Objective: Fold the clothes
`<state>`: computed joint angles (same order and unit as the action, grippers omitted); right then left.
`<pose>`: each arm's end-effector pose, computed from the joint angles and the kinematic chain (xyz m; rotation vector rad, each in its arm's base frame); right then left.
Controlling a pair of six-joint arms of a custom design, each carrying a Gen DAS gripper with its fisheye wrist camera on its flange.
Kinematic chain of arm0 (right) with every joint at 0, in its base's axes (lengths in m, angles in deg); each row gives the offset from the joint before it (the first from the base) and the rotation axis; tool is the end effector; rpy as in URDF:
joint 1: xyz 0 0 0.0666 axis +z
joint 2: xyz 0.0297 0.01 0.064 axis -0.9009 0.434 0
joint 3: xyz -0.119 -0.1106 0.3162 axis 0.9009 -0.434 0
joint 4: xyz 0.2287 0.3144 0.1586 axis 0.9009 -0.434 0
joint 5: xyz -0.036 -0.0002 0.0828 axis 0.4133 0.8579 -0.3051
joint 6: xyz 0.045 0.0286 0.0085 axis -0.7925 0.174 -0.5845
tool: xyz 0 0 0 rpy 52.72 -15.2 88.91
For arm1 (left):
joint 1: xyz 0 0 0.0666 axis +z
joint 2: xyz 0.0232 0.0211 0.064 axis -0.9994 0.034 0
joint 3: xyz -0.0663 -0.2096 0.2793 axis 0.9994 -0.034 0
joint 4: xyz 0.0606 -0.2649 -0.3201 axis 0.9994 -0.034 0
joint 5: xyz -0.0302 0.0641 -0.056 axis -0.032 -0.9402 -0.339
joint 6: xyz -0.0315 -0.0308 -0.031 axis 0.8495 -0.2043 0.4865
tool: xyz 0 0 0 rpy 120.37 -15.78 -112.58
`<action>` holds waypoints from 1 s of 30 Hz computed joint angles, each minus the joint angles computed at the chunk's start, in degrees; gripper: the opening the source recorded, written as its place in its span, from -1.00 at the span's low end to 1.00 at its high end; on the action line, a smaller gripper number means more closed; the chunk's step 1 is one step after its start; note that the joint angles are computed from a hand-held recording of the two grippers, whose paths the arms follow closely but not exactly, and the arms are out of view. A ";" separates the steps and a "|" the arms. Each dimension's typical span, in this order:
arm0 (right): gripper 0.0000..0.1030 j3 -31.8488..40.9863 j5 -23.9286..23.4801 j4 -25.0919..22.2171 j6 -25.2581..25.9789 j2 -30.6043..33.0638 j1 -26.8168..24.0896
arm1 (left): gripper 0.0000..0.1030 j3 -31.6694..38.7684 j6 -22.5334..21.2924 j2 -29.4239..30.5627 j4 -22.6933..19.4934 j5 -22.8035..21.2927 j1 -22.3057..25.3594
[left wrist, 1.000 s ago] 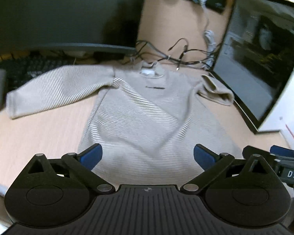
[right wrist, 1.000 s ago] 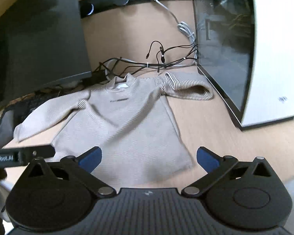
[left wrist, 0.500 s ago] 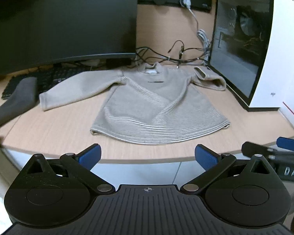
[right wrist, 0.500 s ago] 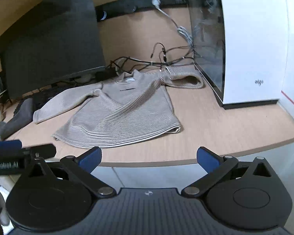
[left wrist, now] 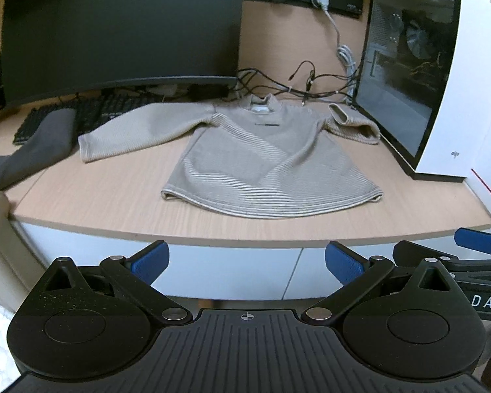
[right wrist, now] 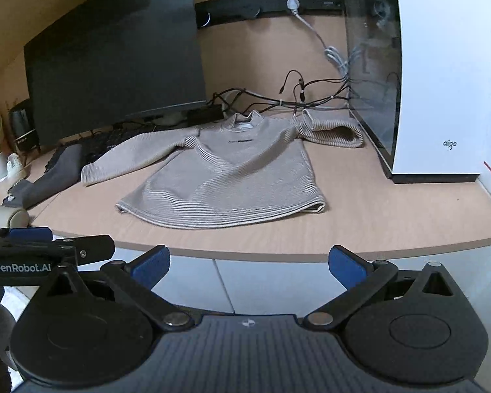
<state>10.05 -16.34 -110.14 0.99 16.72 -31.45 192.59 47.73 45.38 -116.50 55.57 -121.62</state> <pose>0.3809 0.2204 0.5176 0.4250 2.1346 -0.0251 0.4596 -0.3032 0.5346 0.4978 2.2220 -0.3090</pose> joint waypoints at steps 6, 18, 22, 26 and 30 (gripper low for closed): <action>1.00 0.97 0.63 -1.20 -1.04 0.91 0.54 | 1.00 0.08 -0.15 0.12 -0.43 1.17 0.44; 1.00 2.08 1.17 -1.65 -1.33 1.89 0.19 | 1.00 1.42 -0.92 1.30 -1.05 2.16 0.77; 1.00 2.42 0.54 -0.97 -0.70 2.40 -0.20 | 1.00 1.99 -0.97 1.69 -1.34 2.09 1.11; 1.00 2.95 -0.18 -0.60 -0.24 3.02 -0.58 | 1.00 2.59 -1.17 2.10 -1.87 2.31 1.56; 1.00 3.21 -0.87 -0.47 0.01 3.37 -0.90 | 1.00 2.98 -1.03 2.41 -2.29 2.26 1.64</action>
